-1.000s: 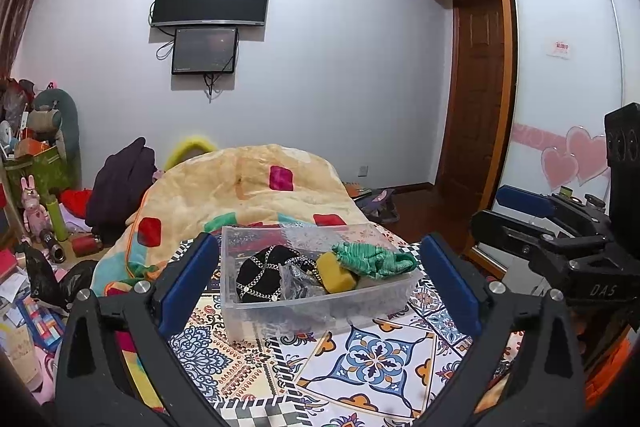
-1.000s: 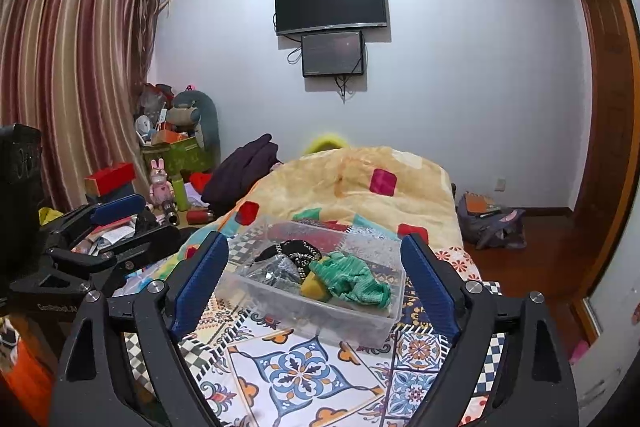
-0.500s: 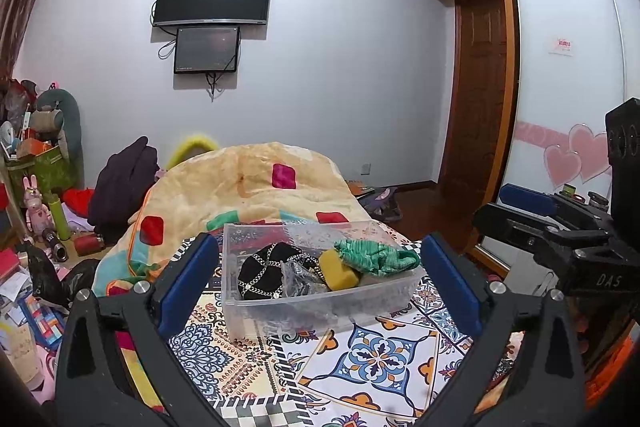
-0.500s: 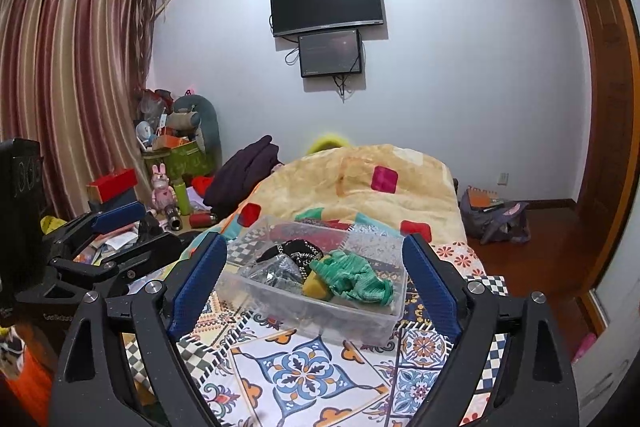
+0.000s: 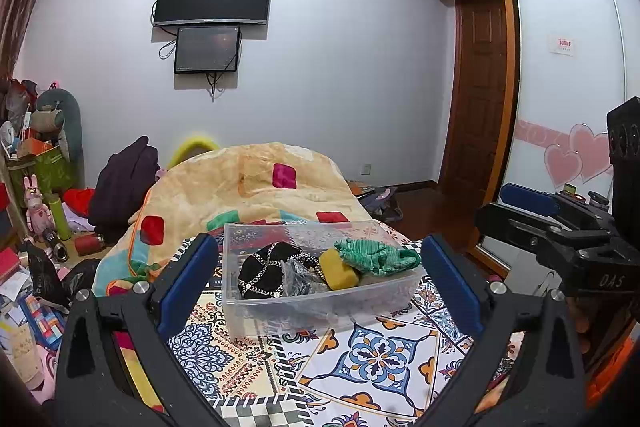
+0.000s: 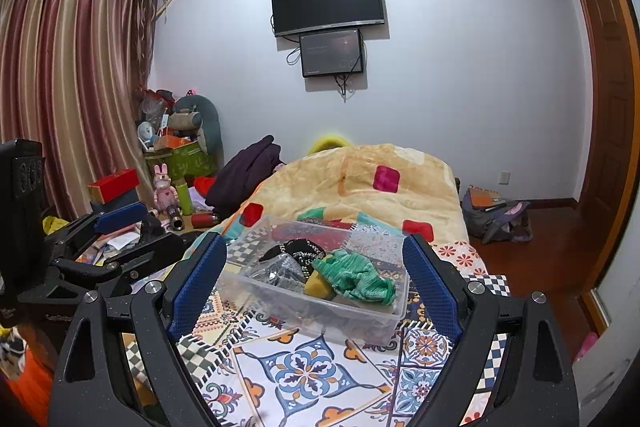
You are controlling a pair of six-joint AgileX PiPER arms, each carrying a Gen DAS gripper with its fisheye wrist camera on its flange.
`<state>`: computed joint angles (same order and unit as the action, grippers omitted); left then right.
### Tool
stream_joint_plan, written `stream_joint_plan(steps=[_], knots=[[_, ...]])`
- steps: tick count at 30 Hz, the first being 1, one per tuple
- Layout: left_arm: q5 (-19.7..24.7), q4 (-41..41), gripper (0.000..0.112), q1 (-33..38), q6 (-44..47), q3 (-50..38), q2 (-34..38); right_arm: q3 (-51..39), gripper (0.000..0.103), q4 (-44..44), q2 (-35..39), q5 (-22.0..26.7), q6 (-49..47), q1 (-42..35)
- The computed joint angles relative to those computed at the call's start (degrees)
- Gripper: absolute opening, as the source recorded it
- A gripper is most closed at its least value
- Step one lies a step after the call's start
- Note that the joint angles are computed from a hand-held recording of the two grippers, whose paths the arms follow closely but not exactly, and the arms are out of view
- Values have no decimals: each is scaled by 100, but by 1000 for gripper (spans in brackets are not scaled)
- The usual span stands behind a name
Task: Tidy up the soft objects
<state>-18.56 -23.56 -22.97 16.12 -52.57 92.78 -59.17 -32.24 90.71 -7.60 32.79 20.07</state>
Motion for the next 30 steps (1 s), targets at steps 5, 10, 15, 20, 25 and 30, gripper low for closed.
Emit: stream_joint_plan(steps=[5,10,15,20,25,30], knots=[[-9,8,103,-1,-15,1,1,-2,89,-17,-8,10,29,6],[5,44,103,9,-46,8,-8,1,89,-8,0,1,7,-2],[-3,52,103,8,-57,5,0,6,89,1,-2,-2,7,0],[-2,27,103,8,-32,2,4,7,90,21,-6,4,-13,6],[1,98,103,18,-114,10,-2,11,91,46,-1,-8,-41,-1],[-22,6,103,-10,-71,-9,29,10,92,78,-1,-4,-66,-2]])
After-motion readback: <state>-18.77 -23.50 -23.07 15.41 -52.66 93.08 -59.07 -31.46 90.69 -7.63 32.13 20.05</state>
